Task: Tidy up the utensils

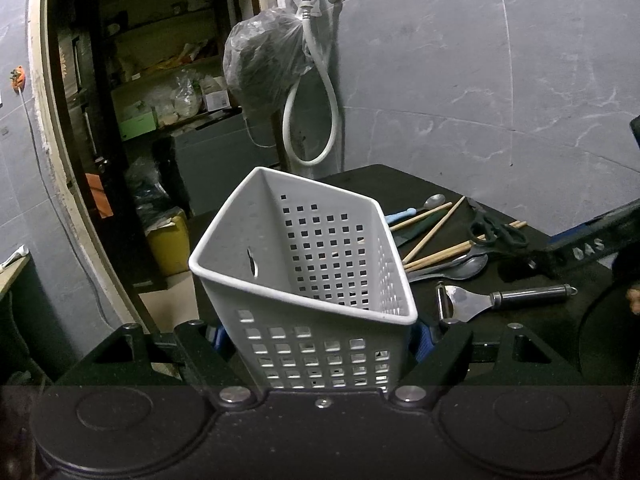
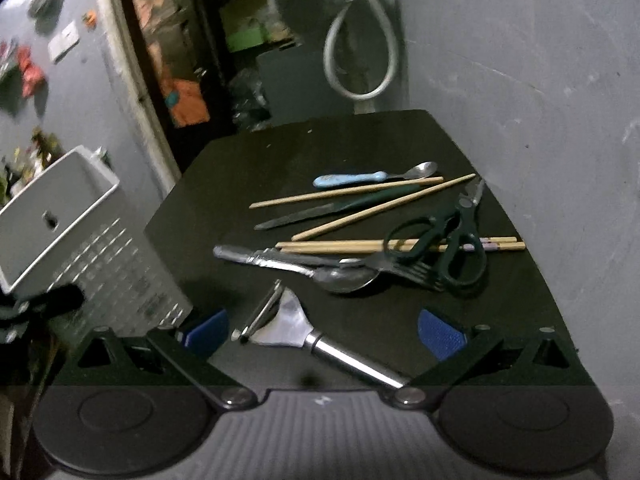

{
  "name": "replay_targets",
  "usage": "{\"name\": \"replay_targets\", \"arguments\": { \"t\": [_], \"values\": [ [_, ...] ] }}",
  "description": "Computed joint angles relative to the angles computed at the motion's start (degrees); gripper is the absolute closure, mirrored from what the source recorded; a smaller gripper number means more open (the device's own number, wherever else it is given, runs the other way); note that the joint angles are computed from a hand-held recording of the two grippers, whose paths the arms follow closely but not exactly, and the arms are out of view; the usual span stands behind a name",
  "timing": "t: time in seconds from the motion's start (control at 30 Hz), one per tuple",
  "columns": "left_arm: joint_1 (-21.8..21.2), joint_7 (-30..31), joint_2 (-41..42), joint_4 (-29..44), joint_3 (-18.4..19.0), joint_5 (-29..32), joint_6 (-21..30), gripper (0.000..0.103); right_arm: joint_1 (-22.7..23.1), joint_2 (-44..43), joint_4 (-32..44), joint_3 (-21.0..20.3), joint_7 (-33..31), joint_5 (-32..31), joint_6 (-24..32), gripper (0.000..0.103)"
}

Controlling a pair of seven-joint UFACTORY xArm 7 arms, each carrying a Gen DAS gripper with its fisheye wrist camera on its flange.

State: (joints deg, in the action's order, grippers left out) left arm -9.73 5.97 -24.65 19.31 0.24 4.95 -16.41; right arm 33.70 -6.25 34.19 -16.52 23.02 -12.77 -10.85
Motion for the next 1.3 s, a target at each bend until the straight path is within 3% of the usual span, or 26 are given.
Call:
{"name": "replay_targets", "arguments": {
  "t": [0.07,0.2,0.43,0.57,0.93,1.17,1.3],
  "values": [
    [-0.08,-0.17,-0.17,0.11,0.06,-0.06,0.45,0.022,0.01,2.31,0.51,-0.95,2.86,-0.88,-3.45,0.000],
    [-0.07,-0.22,-0.23,0.24,0.00,-0.11,0.74,0.022,-1.70,6.91,3.30,-3.47,17.80,-13.38,-7.01,0.002],
    [0.40,-0.05,0.24,0.06,-0.36,-0.14,-0.36,0.022,-11.65,12.91,7.63,3.44,30.23,-22.23,-10.50,0.013],
    [0.89,-0.02,0.45,-0.22,-0.93,-0.21,-1.12,0.022,-14.52,15.39,9.22,6.69,30.36,-21.25,-10.81,0.020],
    [1.72,1.77,0.15,-2.19,-1.77,0.75,-4.94,0.022,-4.26,16.72,8.52,3.89,6.28,5.96,-10.37,0.023],
    [-1.44,0.76,-0.33,-2.40,3.09,3.59,-4.68,0.022,6.91,17.73,9.22,-1.80,-11.80,27.43,-9.88,0.047],
    [-2.57,0.46,-0.30,-2.11,4.79,4.96,-4.31,0.022,9.47,18.49,10.23,-2.80,-18.00,35.58,-9.73,0.062]
  ]
}}
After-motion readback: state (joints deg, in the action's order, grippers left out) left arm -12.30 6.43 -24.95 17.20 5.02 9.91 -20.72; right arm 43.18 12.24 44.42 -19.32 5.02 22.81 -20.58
